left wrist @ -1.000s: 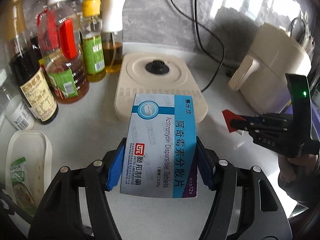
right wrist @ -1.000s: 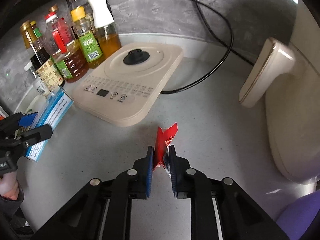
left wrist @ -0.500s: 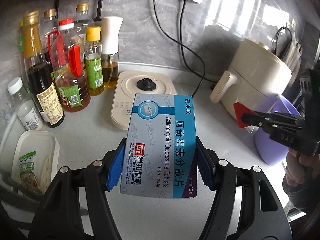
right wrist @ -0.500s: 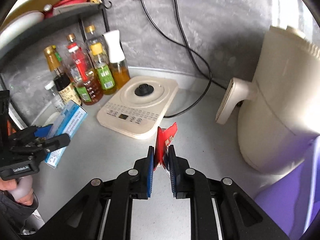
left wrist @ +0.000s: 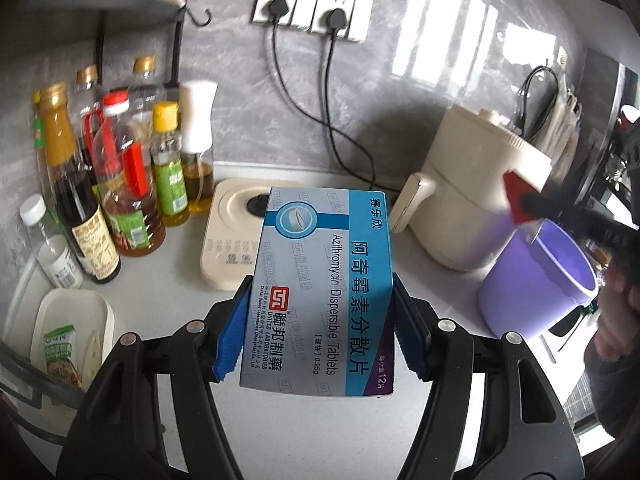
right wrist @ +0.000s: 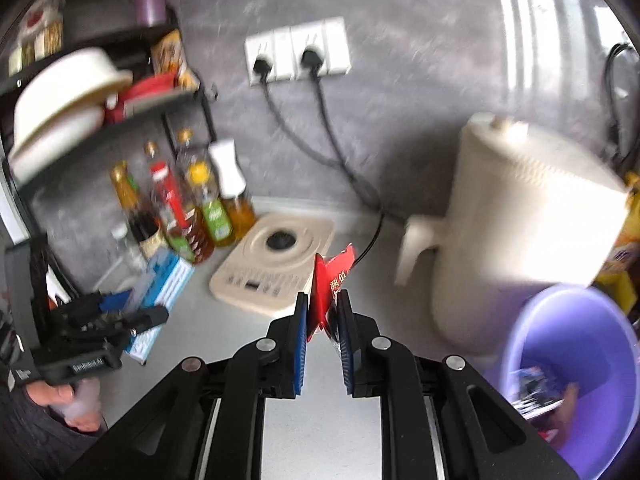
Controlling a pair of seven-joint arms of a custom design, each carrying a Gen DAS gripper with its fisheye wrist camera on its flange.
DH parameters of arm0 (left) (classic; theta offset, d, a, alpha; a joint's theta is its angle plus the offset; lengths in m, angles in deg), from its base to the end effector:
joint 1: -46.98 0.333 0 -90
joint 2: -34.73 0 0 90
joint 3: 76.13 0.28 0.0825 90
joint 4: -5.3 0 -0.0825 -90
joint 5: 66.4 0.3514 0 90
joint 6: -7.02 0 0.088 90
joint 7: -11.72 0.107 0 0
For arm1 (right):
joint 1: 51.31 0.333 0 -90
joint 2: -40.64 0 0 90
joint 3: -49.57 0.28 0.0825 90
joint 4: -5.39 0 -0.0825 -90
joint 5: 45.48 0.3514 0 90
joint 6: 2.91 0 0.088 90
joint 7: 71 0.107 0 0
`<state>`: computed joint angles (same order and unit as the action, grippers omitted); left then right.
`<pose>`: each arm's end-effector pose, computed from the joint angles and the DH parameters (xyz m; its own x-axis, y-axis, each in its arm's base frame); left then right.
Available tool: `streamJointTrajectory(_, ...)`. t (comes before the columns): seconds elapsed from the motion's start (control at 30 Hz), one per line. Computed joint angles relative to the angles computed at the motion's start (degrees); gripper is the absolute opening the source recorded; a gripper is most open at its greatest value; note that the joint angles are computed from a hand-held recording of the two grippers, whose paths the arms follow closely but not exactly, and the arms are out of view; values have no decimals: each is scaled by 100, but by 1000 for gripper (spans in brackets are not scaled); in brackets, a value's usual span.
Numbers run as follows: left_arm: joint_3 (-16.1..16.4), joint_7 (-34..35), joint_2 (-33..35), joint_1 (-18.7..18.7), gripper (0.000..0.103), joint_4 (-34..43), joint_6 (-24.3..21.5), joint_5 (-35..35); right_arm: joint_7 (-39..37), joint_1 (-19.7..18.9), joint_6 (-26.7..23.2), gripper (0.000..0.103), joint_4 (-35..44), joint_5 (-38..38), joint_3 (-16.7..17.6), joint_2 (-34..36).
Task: Collect trash
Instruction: 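Carry the red wrapper and medicine box over the bucket and open the right tool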
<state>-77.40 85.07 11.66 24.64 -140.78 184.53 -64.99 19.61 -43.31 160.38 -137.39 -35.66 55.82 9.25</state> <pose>0.4057 -0.1804 0.5101 -0.2448 -0.9476 0.2050 -0.6158 -0.0114 -0.7879 0.4084 0.1010 0.5652 0.1615 -0.9806 -0.1108 -0.6267 -0.0152 -0.7791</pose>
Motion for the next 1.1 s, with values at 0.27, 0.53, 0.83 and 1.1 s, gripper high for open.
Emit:
streamJointTrajectory(0.27,45,114,117,-298,65,261,148,-13,221,-723,-20,16,-55,-303,30,-706)
streamJointTrajectory(0.53,415,598,472,-1101,65,637,244,-465,447,-1384,-256,17,-222,-453,-174,-1315)
streamJointTrajectory(0.83,346,1315,1077,-1669,65,1297,302,-1215,296,-1797,-693,18,-682,-451,-500,-2048)
streamJointTrajectory(1.1,-586,1119,1376,-1017,65,1682,232,-1124,-152,-1667,-869,61,-933,59,-1018,-1933)
